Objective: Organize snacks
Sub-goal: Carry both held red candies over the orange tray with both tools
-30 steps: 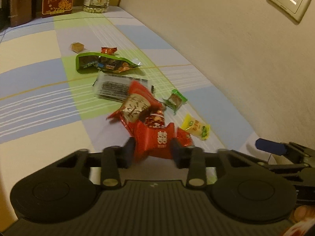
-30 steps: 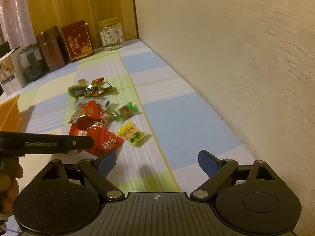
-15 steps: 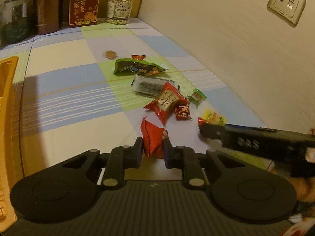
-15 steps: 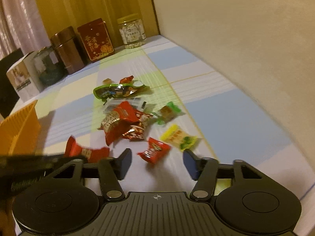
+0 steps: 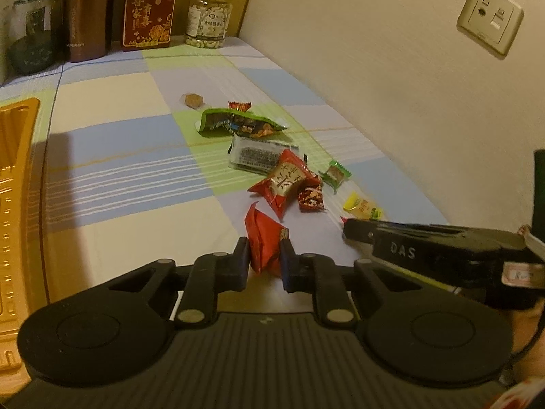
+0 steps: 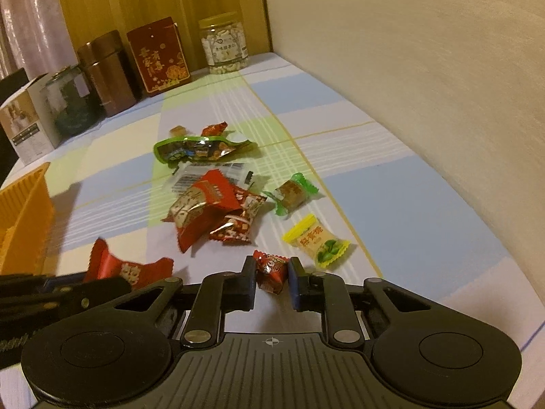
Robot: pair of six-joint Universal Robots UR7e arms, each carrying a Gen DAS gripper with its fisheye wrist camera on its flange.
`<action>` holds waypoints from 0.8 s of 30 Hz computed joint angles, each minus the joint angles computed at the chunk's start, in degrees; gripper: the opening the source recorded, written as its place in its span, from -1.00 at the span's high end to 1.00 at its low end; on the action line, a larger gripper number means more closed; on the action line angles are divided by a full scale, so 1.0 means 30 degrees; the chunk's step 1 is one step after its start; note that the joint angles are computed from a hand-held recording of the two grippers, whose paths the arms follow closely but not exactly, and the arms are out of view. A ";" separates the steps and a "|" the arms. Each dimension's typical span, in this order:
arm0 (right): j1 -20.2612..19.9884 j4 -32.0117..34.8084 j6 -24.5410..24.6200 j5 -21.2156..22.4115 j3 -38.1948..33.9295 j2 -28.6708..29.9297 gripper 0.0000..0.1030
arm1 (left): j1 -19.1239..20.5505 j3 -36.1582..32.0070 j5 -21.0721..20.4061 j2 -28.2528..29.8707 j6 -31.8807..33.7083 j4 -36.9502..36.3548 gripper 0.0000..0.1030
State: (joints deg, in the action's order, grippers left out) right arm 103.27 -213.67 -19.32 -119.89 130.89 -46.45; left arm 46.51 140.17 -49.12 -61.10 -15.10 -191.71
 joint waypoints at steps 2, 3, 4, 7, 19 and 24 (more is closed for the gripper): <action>0.0318 0.0144 0.0121 -0.0068 0.0225 -0.0321 0.62 | -0.0280 0.0144 0.0180 -0.0372 -0.0204 0.0183 0.69; 0.0508 0.0246 0.0194 -0.0090 0.0315 -0.0501 0.62 | -0.0468 0.0239 0.0301 -0.0607 -0.0310 0.0274 0.69; 0.0722 0.0389 0.0293 -0.0117 0.0368 -0.0678 0.62 | -0.0648 0.0328 0.0437 -0.0861 -0.0415 0.0395 0.69; 0.1456 0.0912 0.0510 -0.0078 0.0451 -0.1253 0.62 | -0.1251 0.0678 0.0950 -0.1771 -0.0928 0.0914 0.69; 0.4773 0.3235 0.1571 0.0729 -0.0264 -0.1958 0.62 | -0.4109 0.2902 0.4612 -0.9023 -0.5168 0.7722 0.69; 0.5916 0.4081 0.1969 0.1581 -0.0772 -0.1324 0.62 | -0.5410 0.3388 0.6469 -1.4147 -0.9204 1.5421 0.69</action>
State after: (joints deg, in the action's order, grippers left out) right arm 121.02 -201.43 -13.41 -115.15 128.57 -50.42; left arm 30.28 150.33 -29.71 -103.54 -42.71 -145.44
